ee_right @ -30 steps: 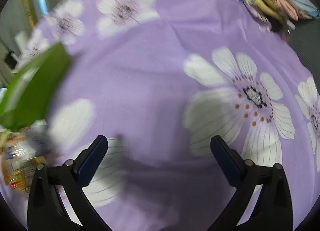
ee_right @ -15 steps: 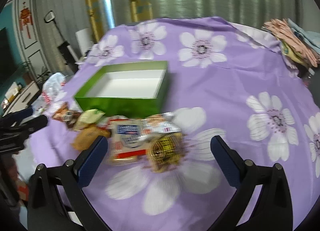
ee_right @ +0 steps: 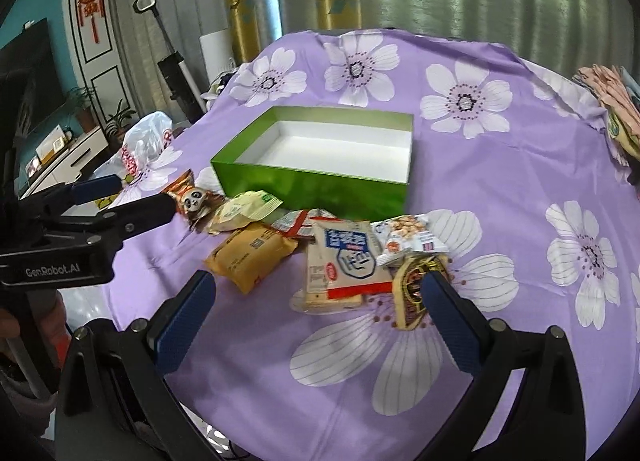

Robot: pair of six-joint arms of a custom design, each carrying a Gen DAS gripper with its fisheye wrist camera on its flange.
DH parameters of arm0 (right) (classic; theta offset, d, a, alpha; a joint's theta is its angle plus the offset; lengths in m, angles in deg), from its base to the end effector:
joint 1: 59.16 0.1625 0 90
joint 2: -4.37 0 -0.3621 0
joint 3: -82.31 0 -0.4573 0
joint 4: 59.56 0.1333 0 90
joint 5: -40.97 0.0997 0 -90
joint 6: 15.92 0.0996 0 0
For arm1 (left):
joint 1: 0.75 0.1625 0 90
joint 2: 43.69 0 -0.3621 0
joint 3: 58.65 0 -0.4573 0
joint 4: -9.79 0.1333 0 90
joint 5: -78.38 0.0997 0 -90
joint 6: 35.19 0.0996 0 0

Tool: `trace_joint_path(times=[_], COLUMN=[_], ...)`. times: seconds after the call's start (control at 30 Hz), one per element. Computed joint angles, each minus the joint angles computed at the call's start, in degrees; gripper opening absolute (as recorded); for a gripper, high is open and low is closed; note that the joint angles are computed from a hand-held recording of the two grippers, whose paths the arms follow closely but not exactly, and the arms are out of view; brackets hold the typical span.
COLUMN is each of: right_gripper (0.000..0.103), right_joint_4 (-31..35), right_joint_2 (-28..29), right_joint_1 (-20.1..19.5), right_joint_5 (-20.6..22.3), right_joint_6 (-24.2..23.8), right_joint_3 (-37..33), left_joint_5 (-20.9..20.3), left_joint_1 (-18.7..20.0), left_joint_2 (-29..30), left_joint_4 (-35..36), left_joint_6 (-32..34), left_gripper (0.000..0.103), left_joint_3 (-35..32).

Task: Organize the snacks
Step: 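Move the right tool toward the tan biscuit pack in front of the box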

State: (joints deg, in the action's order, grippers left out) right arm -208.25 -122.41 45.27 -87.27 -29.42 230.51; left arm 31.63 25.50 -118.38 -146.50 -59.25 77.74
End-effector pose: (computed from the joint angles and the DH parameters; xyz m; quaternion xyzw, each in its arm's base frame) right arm 0.1530 -0.3072 0.2836 0.1145 -0.8941 0.3044 0.3079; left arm -0.2854 -0.3655 0.0448 0.3014 0.8787 -0.2822 0.2395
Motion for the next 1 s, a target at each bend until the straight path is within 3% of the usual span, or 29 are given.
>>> trace_joint_path(times=[0.7, 1.0], right_gripper=[0.103, 0.103], right_joint_4=[1.1, 1.01], right_joint_2=[1.16, -0.84], right_joint_1=[0.13, -2.92], right_joint_5=[-1.18, 1.33], right_joint_6=[2.0, 0.08], right_joint_3=[0.02, 2.2], left_joint_5=[-2.91, -9.68], left_joint_1=[1.72, 5.63], left_joint_2=[1.63, 1.63], left_joint_4=[-0.51, -1.42], left_joint_6=[0.75, 2.2], left_gripper=[0.102, 0.102], left_joint_3=[-0.49, -0.06])
